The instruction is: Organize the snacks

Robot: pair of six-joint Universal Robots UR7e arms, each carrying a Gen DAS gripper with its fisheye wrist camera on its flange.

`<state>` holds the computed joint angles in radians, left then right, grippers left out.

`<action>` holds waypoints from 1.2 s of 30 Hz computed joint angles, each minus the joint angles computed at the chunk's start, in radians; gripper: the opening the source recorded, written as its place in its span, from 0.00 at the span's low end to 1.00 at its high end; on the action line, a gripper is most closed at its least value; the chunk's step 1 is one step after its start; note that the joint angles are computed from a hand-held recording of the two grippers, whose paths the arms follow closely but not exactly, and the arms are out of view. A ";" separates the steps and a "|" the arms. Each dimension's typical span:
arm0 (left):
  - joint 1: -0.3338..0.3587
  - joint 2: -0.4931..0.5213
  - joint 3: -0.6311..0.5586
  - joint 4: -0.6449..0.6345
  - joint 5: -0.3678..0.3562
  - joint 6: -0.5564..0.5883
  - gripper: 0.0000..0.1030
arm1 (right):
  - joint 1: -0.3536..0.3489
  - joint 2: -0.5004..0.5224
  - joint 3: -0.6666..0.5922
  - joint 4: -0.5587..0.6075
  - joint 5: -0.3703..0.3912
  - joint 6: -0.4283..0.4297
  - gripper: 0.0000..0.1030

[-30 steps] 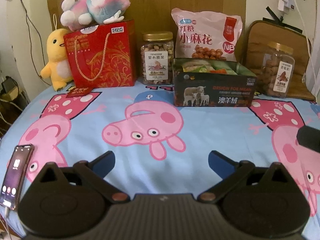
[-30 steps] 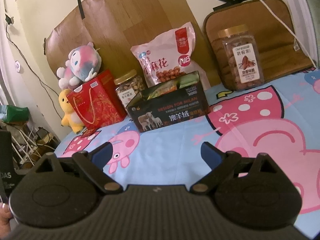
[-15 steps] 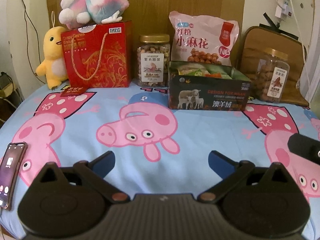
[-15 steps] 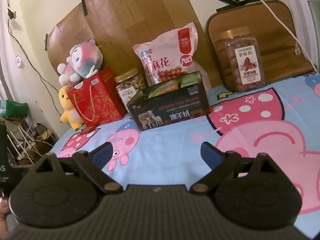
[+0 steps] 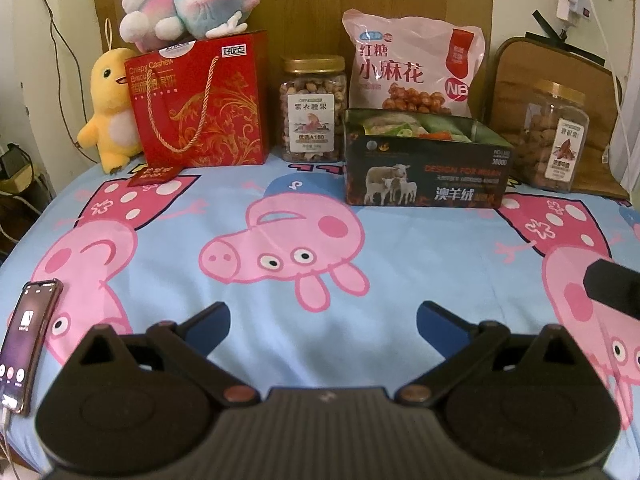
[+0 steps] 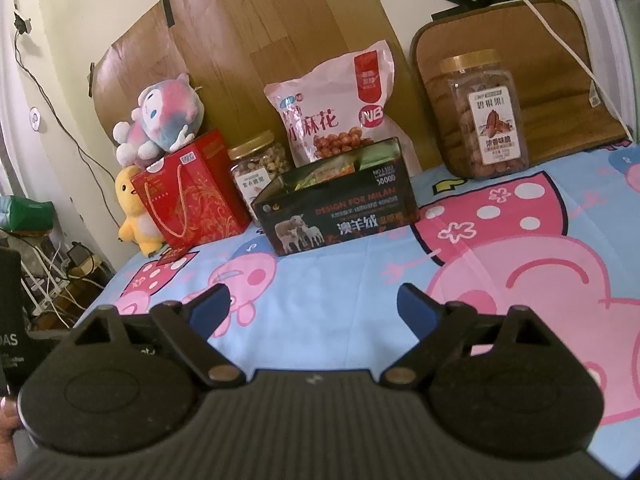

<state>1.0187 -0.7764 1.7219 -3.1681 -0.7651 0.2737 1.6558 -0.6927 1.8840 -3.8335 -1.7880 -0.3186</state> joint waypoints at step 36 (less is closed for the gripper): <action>0.016 0.024 -0.020 0.016 0.015 0.027 1.00 | 0.002 0.023 -0.025 0.037 -0.008 -0.003 0.82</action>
